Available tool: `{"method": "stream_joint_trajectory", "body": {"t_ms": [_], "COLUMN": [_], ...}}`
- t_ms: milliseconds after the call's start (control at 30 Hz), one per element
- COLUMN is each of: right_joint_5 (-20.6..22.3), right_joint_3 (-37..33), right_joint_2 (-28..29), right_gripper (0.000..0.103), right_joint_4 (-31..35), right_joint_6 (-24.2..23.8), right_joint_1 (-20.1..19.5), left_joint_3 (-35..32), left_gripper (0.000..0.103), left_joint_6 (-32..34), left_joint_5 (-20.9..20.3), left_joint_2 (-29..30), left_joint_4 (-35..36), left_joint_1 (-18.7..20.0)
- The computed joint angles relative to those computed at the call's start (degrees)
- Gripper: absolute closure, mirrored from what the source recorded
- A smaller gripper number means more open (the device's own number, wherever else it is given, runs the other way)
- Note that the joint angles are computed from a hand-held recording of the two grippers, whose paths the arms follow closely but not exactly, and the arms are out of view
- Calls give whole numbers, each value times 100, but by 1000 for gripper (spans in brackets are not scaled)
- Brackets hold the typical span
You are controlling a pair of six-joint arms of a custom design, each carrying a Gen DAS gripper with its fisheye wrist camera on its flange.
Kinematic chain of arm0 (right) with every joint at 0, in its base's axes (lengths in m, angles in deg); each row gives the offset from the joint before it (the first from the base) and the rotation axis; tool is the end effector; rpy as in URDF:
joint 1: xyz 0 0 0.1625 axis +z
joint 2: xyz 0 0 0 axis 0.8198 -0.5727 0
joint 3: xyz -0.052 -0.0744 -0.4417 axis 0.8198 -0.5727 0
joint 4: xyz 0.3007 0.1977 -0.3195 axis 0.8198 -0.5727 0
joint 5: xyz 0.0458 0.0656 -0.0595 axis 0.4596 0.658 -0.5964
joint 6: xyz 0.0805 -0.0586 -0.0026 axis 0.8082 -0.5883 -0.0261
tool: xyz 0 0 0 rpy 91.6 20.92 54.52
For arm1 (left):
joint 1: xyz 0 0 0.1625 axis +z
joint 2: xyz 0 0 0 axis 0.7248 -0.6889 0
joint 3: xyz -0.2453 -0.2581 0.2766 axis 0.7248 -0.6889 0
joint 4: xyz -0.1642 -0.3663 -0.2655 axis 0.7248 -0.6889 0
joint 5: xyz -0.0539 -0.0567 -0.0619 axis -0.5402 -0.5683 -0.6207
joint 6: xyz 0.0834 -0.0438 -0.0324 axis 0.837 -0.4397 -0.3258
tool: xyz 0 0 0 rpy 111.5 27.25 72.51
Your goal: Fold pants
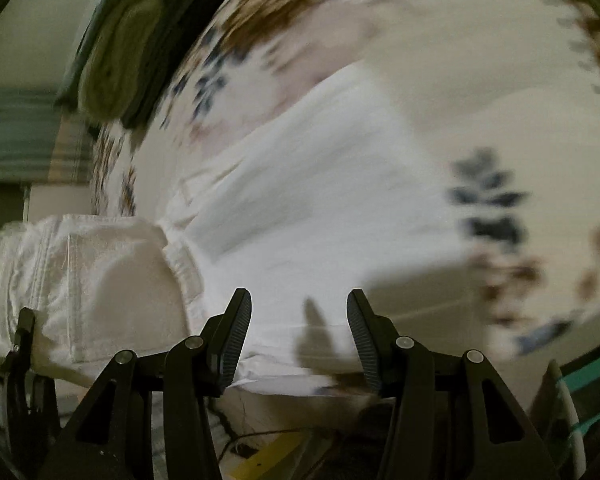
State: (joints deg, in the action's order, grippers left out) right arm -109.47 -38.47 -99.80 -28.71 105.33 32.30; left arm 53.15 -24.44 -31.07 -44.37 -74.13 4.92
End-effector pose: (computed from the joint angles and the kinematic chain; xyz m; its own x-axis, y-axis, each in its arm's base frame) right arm 0.0565 -1.0150 0.2960 -0.7893 0.6132 0.0312 0.5242 0.6995 -0.4858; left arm -0.1770 -0.5253 0.2611 -0.8454 0.2602 -0.4665 0.4923 0.7185 -0.4913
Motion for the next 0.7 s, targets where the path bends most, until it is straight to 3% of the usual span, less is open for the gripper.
{"method": "stream_joint_trajectory", "body": {"t_ms": [100,167,333,400,467,533,600,700], "right_joint_5": [-210,-375,-770,-856,-881,-862,-580,-25], "right_joint_3": [1606,2326,3514,3680,3619,3451,3123,2412], "right_joint_2": [-990,-1466,-2330,-2490,-2520,-2444,-2278,-1868], "right_gripper": [50,50,50,50,50,35,28,15], "right_joint_4": [-808,-1145,-1541,-1531,-1423,-1380,-1401,-1324], "right_joint_6": [264,437,731,735,593,387,158,-169], "right_joint_1": [-122,-206,-404,-448,-480,-489,-527,-582], "left_joint_3": [96,117,-28,-167,-293,-379,-397,-514], "left_gripper": [87,87,85,81,69,39,20,17], "left_joint_6": [-8,19,33,-173,-355,-449,-543,-615], "left_joint_5": [-329,-457,-228,-129,-360,-723,-1077,-1266], "left_joint_2": [462,830,1477,1538,1461,1345,1128,844], "left_joint_4": [93,137,531,1002,1496,1839,2058,2334], "left_joint_1": [-157,-206,-280,-351,-337,-280,-200,-87]}}
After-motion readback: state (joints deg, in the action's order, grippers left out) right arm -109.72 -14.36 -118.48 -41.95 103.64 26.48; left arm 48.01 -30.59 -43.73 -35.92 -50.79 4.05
